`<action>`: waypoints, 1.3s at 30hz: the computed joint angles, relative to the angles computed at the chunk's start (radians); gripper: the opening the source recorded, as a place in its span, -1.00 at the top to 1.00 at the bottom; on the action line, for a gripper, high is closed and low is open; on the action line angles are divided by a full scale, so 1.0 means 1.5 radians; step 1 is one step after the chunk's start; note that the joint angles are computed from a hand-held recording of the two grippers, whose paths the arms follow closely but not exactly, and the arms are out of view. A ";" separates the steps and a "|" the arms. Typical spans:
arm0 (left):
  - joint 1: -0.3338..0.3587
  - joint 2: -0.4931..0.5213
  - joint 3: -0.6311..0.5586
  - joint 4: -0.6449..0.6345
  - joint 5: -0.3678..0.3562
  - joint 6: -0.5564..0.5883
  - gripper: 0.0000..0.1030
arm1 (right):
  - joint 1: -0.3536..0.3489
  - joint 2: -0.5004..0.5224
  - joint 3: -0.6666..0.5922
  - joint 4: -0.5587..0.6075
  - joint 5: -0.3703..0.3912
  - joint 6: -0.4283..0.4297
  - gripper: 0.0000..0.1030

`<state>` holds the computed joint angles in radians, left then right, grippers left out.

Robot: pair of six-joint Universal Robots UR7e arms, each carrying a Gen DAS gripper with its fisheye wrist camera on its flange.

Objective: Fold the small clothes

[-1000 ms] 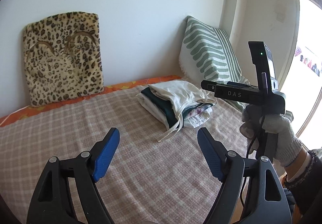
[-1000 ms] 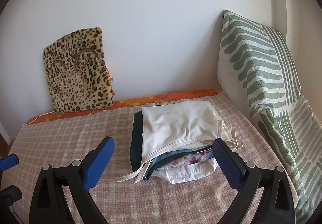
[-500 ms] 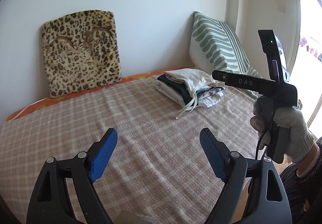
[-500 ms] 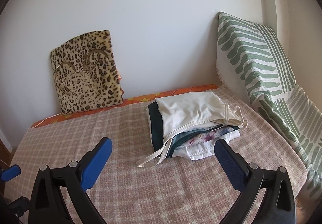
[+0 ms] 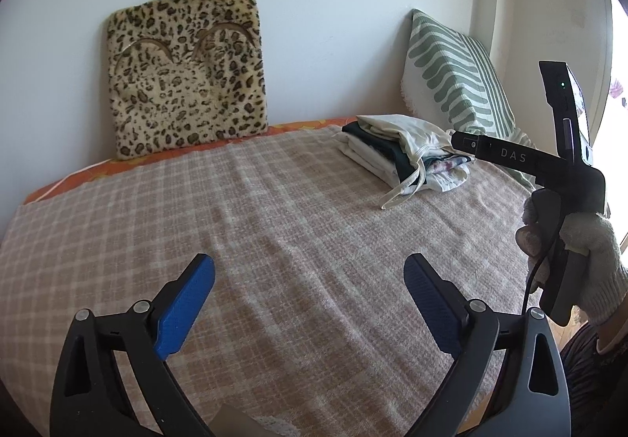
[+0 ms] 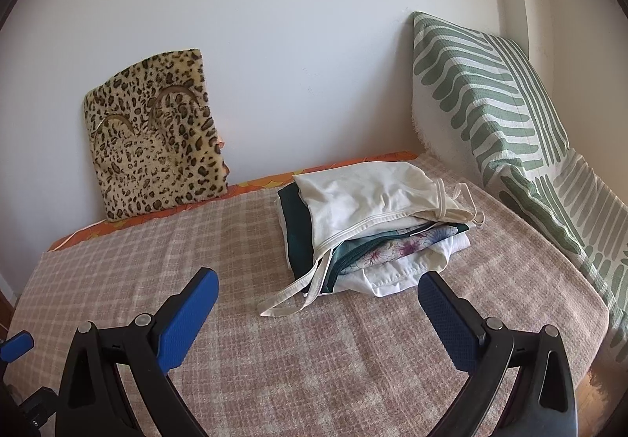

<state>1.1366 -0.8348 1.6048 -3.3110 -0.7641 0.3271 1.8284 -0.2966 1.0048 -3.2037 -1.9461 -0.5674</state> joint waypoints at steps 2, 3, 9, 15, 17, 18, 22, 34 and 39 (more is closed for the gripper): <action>0.005 0.001 0.000 0.016 0.006 -0.008 -0.88 | -0.001 0.005 -0.005 -0.001 -0.001 -0.008 -1.00; 0.007 0.002 0.000 0.023 0.007 -0.011 -0.88 | -0.002 0.006 -0.005 -0.001 0.000 -0.011 -1.00; 0.018 0.006 0.004 0.042 0.003 -0.025 -0.88 | -0.004 0.018 -0.017 -0.007 0.000 -0.013 -1.00; 0.023 0.013 0.007 0.020 0.001 -0.028 -0.98 | -0.006 0.028 -0.032 -0.009 -0.012 -0.014 -1.00; 0.023 0.016 0.006 0.018 0.007 -0.022 -0.98 | -0.007 0.024 -0.029 -0.002 -0.007 -0.004 -1.00; 0.022 0.017 0.006 0.017 0.008 -0.019 -0.98 | -0.007 0.024 -0.028 -0.004 -0.006 -0.002 -1.00; 0.022 0.016 0.008 0.009 0.011 -0.019 -0.98 | -0.006 0.025 -0.027 -0.012 -0.007 -0.007 -1.00; 0.024 0.009 0.016 -0.005 0.016 -0.032 -0.98 | -0.005 0.029 -0.029 -0.012 -0.014 -0.015 -1.00; 0.025 0.007 0.016 -0.004 0.014 -0.033 -0.98 | -0.006 0.029 -0.030 -0.006 -0.014 -0.012 -1.00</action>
<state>1.1743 -0.8240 1.6292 -3.3177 -0.7426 0.2780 1.8197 -0.2533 0.9604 -3.2120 -1.9671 -0.5857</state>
